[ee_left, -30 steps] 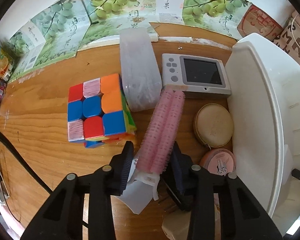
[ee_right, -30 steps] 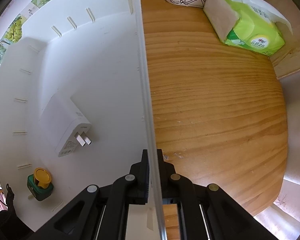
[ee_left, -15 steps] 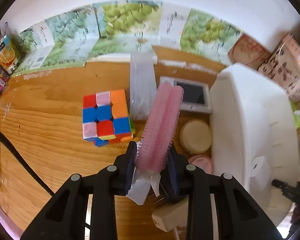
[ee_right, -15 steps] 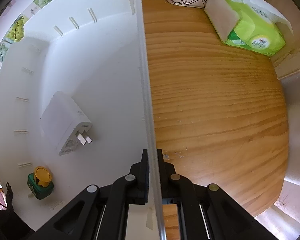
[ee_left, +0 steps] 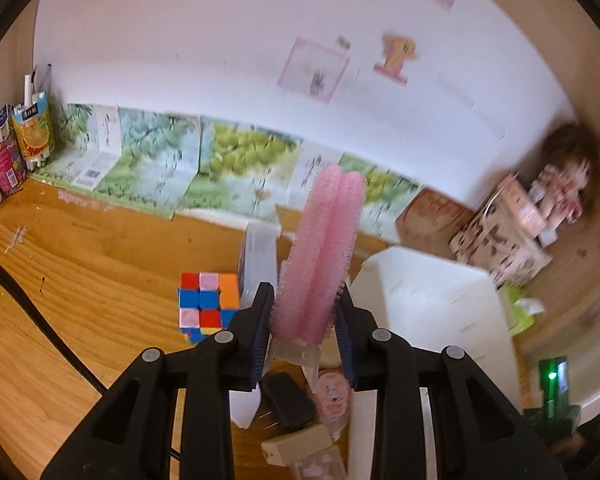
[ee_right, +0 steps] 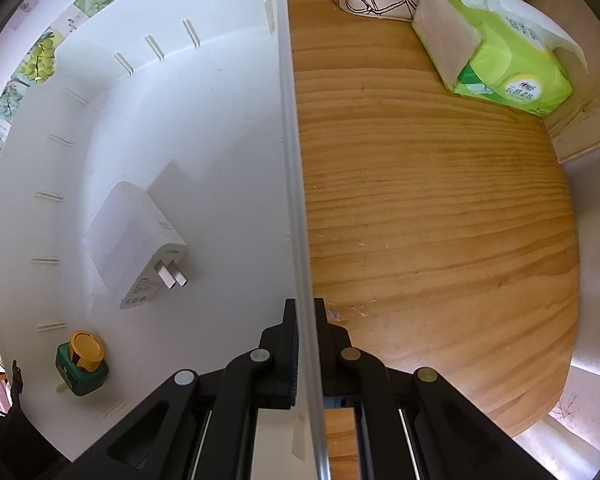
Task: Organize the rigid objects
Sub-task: 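Lift the pink roller into the bin and open the left tool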
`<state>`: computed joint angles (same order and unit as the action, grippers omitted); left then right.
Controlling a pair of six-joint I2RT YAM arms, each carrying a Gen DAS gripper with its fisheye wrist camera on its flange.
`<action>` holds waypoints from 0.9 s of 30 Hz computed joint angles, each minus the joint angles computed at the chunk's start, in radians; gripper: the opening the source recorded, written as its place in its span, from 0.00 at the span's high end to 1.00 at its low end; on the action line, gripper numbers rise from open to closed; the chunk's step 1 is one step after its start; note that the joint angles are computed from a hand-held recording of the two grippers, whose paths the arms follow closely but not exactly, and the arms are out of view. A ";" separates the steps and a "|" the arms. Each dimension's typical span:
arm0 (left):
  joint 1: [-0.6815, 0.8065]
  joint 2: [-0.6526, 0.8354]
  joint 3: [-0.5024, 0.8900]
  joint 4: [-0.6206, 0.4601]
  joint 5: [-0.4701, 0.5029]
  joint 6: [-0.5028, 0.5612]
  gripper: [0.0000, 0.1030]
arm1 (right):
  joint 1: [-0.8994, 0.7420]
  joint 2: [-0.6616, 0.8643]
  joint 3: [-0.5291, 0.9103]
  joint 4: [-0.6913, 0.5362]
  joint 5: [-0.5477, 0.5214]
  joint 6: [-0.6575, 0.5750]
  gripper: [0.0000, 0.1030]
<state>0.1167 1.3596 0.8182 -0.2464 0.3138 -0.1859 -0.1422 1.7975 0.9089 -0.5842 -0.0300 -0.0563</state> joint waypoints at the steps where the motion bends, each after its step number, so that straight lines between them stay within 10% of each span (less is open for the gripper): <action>1: 0.004 -0.011 0.000 -0.002 0.005 -0.006 0.69 | 0.000 -0.001 0.002 -0.003 0.001 -0.004 0.94; 27: -0.271 -0.149 0.025 -0.100 0.035 0.049 0.69 | 0.029 -0.006 -0.005 0.001 0.011 -0.015 0.94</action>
